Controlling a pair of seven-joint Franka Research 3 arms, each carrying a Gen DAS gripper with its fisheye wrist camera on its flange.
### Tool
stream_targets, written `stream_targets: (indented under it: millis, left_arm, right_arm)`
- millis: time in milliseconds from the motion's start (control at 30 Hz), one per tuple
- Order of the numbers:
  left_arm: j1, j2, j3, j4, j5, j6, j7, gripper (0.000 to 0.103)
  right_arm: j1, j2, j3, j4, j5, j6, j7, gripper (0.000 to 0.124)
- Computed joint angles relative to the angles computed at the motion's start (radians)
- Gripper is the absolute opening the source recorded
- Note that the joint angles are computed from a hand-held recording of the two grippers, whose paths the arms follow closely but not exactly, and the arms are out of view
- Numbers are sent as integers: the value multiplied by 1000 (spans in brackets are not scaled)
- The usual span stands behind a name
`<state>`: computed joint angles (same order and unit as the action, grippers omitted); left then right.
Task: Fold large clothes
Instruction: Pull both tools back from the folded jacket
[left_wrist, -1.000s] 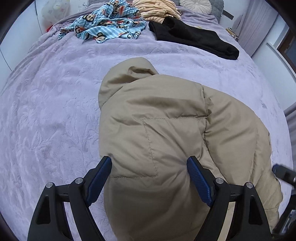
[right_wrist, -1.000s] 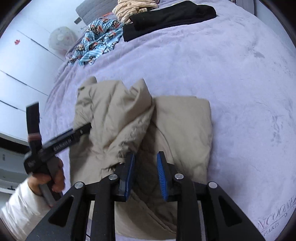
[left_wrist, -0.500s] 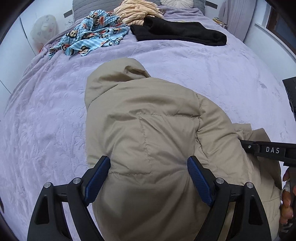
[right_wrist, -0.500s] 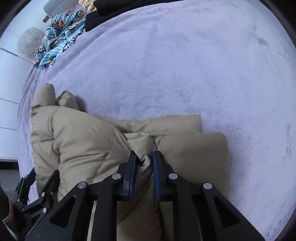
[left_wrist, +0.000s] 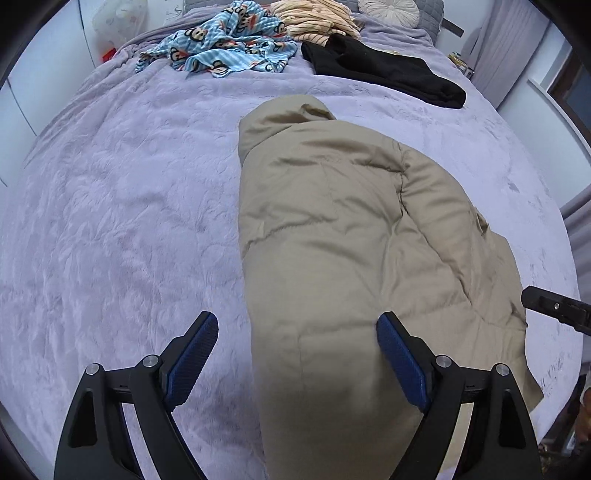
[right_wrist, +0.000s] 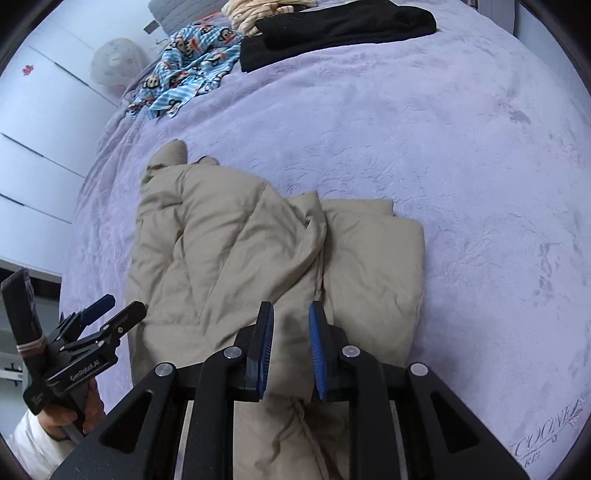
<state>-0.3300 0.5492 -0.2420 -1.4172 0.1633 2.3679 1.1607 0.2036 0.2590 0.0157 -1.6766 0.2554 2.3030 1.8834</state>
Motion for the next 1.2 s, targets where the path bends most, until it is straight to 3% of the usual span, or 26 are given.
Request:
stream_targets:
  millis: [200, 367, 667, 1200]
  left_arm:
    - [22, -100, -24, -161, -48, 17, -10, 88]
    - [21, -131, -36, -228, -65, 21, 8, 90]
    - [9, -161, -31, -241, -61, -4, -14, 90]
    - [-62, -296, -35, -316, 44, -44, -236, 90]
  right_arm:
    - [15, -133, 18, -162, 30, -4, 2, 22]
    - [26, -167, 26, -238, 39, -30, 16, 22]
    - [31, -178, 26, -282, 42, -21, 50, 22]
    - [-1, -346, 11, -373, 111, -35, -80, 22]
